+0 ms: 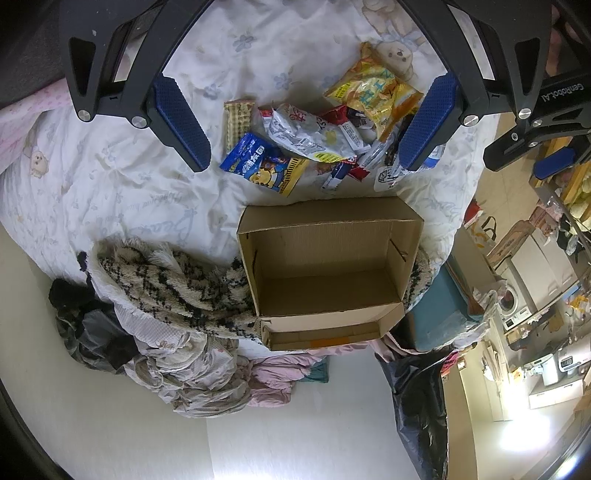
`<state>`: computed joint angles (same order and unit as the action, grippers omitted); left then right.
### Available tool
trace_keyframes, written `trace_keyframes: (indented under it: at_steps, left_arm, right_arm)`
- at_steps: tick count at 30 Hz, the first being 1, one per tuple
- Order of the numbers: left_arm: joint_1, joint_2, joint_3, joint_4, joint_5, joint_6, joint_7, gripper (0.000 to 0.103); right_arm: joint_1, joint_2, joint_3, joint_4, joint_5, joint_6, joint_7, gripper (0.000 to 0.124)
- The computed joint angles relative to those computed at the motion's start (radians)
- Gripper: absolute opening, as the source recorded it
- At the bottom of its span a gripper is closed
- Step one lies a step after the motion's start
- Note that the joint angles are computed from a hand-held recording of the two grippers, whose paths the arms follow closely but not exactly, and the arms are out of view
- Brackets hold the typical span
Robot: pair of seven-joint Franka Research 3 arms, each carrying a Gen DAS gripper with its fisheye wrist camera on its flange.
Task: Organize snacks
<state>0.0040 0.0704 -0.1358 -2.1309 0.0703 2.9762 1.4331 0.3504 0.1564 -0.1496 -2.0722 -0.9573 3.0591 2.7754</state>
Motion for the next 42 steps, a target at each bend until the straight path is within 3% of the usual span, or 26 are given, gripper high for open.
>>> trace_keyframes:
  at_steps: [19, 42]
  left_arm:
    - [-0.004, 0.0, 0.005, -0.018, 0.049, 0.029, -0.044, 0.103]
    - [0.005, 0.004, -0.003, -0.017, 0.008, 0.027, -0.011, 0.103]
  right_arm:
    - [0.0, 0.003, -0.005, 0.0, -0.011, 0.009, 0.015, 0.103]
    - [0.006, 0.003, -0.005, 0.005, -0.013, 0.0, 0.015, 0.103]
